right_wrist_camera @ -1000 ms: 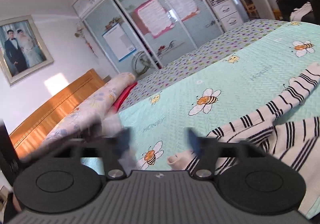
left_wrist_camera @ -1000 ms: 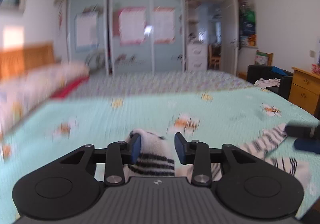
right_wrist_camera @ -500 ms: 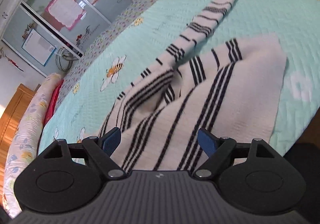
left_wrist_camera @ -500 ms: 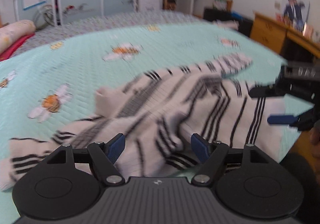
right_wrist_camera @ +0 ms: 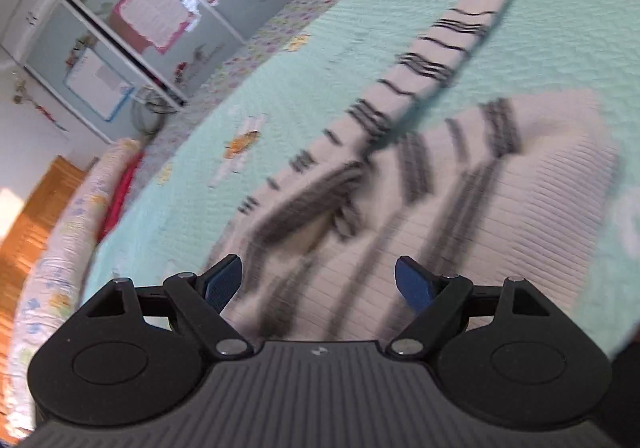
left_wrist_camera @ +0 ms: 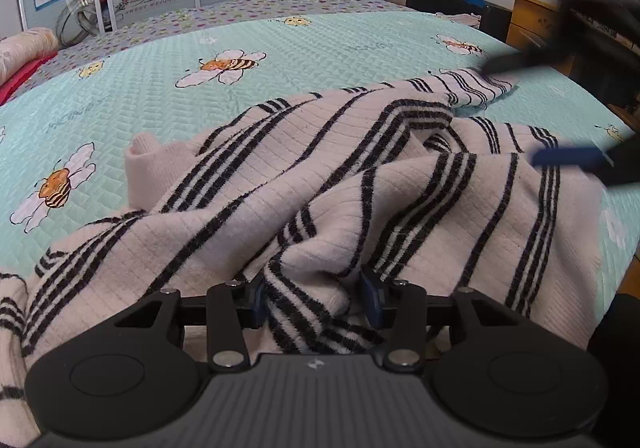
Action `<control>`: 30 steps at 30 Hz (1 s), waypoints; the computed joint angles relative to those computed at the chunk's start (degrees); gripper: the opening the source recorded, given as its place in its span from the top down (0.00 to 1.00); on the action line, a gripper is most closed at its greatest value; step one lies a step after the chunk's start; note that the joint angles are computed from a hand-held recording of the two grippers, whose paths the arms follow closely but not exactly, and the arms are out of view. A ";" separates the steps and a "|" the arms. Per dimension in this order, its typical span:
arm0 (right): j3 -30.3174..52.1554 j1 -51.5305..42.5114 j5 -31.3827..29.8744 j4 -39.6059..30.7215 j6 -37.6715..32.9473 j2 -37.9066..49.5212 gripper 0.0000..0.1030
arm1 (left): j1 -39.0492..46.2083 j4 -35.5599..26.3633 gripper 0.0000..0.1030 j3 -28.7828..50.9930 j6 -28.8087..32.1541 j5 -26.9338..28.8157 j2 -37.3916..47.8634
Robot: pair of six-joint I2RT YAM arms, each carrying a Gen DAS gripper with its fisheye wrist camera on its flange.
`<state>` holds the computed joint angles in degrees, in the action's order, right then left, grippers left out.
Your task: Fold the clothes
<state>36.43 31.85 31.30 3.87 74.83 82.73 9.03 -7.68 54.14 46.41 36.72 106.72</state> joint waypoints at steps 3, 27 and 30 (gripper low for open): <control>6.87 -5.72 -6.49 2.76 -6.12 7.81 0.16 | -0.11 1.96 0.31 -1.64 -0.57 -0.49 -0.86; 69.34 4.22 0.84 -21.12 -38.76 17.22 0.98 | 17.21 3.97 0.91 38.80 -33.91 18.99 -1.75; 81.03 5.72 1.99 -25.82 -40.69 23.17 0.45 | 20.16 1.73 0.92 45.47 -35.34 17.82 2.12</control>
